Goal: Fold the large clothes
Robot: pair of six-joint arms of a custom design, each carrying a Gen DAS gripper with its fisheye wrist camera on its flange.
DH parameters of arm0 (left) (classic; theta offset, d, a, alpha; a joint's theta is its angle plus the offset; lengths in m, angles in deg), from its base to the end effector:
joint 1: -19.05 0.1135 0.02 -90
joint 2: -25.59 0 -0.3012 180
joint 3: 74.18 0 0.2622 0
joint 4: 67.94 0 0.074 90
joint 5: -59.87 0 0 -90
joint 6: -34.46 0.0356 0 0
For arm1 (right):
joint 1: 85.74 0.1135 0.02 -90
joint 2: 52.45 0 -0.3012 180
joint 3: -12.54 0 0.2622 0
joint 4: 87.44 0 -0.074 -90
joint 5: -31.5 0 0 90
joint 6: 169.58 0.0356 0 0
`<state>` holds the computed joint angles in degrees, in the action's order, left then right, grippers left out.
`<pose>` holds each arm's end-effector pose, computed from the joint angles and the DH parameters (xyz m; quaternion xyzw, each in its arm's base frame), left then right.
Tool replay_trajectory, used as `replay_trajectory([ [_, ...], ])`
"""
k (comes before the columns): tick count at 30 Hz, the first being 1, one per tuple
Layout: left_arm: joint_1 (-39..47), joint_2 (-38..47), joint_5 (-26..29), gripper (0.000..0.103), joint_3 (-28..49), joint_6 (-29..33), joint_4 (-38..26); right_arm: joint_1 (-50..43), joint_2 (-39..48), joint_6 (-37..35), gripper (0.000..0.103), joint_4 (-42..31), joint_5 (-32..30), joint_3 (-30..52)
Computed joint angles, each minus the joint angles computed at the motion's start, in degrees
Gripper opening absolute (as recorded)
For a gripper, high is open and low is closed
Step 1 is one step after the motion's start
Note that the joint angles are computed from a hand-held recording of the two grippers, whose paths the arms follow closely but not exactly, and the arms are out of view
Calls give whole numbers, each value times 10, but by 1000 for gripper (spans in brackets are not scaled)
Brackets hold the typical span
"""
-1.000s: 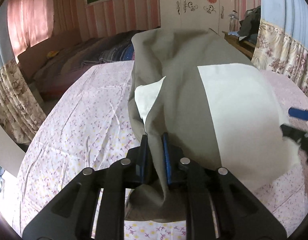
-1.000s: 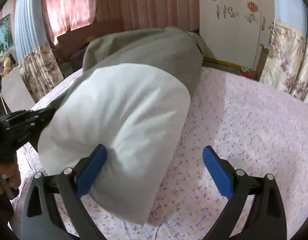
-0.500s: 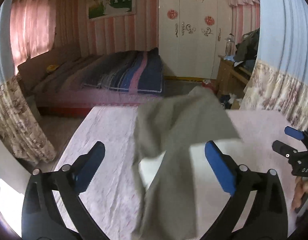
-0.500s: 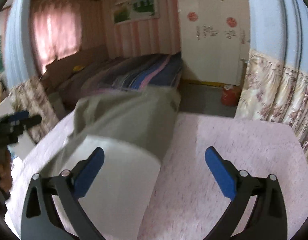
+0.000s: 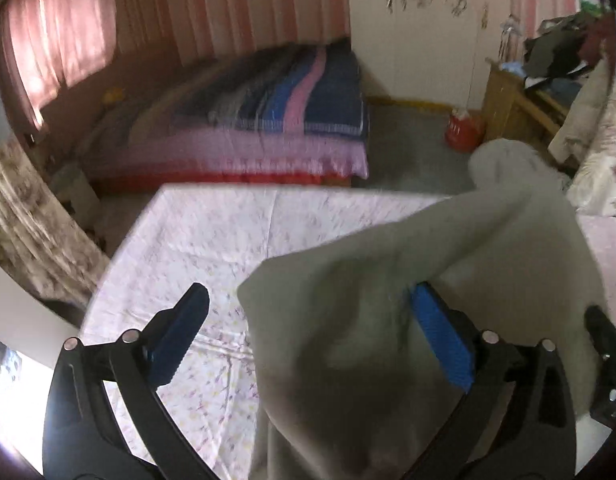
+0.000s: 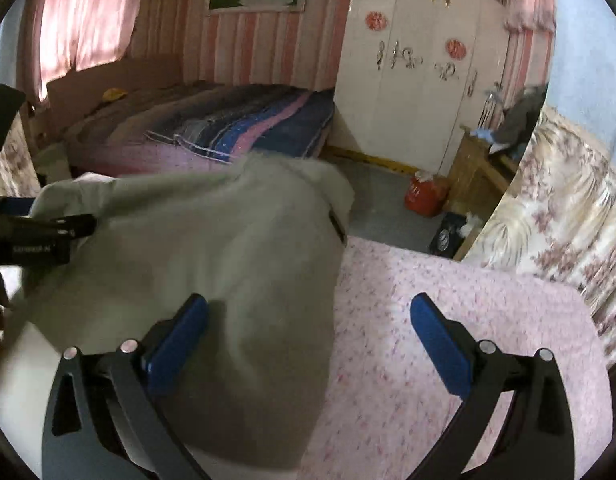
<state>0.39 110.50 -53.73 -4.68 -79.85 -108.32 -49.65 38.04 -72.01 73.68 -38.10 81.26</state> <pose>0.2945 -0.0844 0.2557 -0.1062 0.9315 0.0764 0.3395 0.2882 0.1947 0.2475 -0.1486 0.8850 0.0034 0.4412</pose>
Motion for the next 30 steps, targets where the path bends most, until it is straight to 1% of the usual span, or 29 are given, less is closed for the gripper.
replay_trajectory([
  [1, 16, 15, 23, 100, -3, -2, 9, -6, 9, 3, 101, -2, -15, 3],
  [2, 23, 20, 33, 100, -8, -1, 15, -17, 16, 6, 101, 6, -37, -2],
  [3, 26, 30, 38, 100, -13, 2, 26, -21, 20, 4, 101, 13, -43, -4],
  [5, 30, 37, 43, 100, -25, 2, 47, -23, 34, -9, 101, 33, -44, -11],
  [8, 38, 44, 59, 100, -40, 2, 68, -16, 44, -16, 101, 22, -30, -2],
  [10, 39, 48, 55, 100, -46, 10, 75, -18, 41, -10, 101, 12, -37, 1],
  [11, 36, 50, 52, 100, -43, 11, 70, -24, 30, 0, 100, -6, -50, 4],
  [12, 34, 45, 53, 100, -44, 11, 66, -22, 17, 5, 100, -22, -46, 5],
  [14, 33, 22, 63, 100, -53, 13, 58, -6, -31, -4, 100, -59, -14, -4],
  [15, 32, -2, 77, 100, -64, 19, 52, -7, -54, -6, 100, -74, -16, -9],
  [17, 21, -55, 72, 100, -86, 18, 33, 6, -129, 7, 100, -95, -24, -40],
  [19, -13, -130, 46, 100, -112, -20, -3, 26, -212, 28, 101, -100, -25, -83],
  [20, -35, -166, 37, 100, -125, -41, -16, 41, -263, 44, 101, -101, -39, -113],
  [21, -70, -205, 18, 100, -140, -74, -36, 53, -286, 47, 101, -103, -36, -128],
  [23, -158, -260, -29, 100, -164, -147, -70, 111, -328, 54, 101, -112, 7, -167],
  [24, -202, -274, -54, 100, -173, -187, -86, 128, -336, 59, 101, -116, 18, -178],
  [25, -264, -280, -85, 100, -182, -240, -107, 155, -340, 68, 101, -122, 42, -192],
  [27, -362, -269, -142, 100, -191, -329, -136, 194, -335, 81, 101, -121, 83, -214],
  [29, -421, -250, -181, 100, -195, -395, -162, 206, -316, 78, 101, -130, 99, -221],
  [30, -439, -242, -189, 100, -203, -418, -166, 204, -302, 66, 101, -130, 98, -219],
])
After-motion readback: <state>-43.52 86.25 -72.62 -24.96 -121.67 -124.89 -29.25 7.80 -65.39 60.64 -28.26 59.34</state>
